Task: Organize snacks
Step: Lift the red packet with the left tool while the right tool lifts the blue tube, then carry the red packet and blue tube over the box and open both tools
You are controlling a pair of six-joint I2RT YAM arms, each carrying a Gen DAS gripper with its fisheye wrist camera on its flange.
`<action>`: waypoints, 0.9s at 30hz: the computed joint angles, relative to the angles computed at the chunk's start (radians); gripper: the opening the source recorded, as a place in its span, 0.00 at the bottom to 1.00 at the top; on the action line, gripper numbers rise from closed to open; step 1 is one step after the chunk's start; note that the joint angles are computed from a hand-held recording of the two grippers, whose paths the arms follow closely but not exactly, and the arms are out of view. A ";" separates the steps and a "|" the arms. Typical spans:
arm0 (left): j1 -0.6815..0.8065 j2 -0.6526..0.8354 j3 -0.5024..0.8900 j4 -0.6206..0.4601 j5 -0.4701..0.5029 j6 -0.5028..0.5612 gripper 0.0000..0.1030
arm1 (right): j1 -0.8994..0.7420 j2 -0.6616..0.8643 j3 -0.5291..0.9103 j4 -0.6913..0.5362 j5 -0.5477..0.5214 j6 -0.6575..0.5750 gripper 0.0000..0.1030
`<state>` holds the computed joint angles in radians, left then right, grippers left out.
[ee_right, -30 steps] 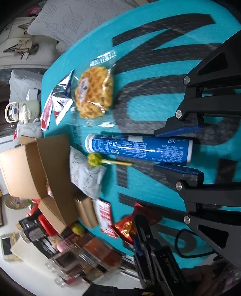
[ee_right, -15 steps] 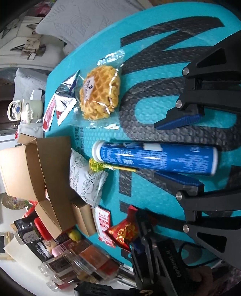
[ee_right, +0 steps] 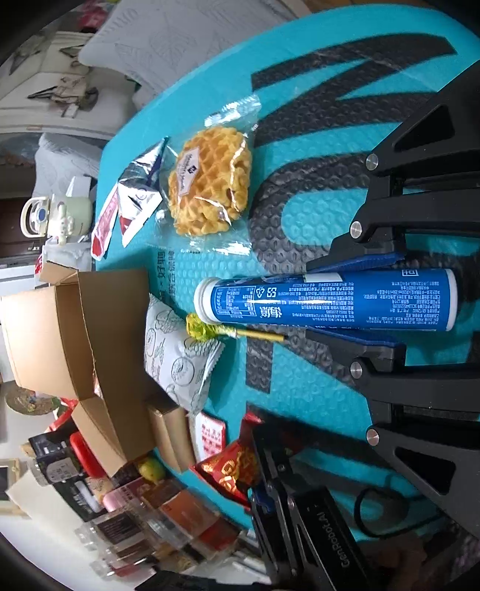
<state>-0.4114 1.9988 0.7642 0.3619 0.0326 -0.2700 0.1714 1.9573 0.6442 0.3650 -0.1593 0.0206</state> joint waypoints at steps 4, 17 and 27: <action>-0.006 -0.037 -0.016 -0.006 -0.005 0.005 0.26 | -0.006 -0.053 -0.035 0.006 -0.032 0.002 0.27; -0.023 -0.184 -0.028 -0.058 -0.027 0.011 0.26 | -0.010 -0.192 -0.031 -0.035 -0.115 -0.046 0.27; 0.000 -0.222 0.062 -0.100 -0.069 0.025 0.26 | 0.005 -0.236 0.093 -0.124 -0.141 -0.108 0.27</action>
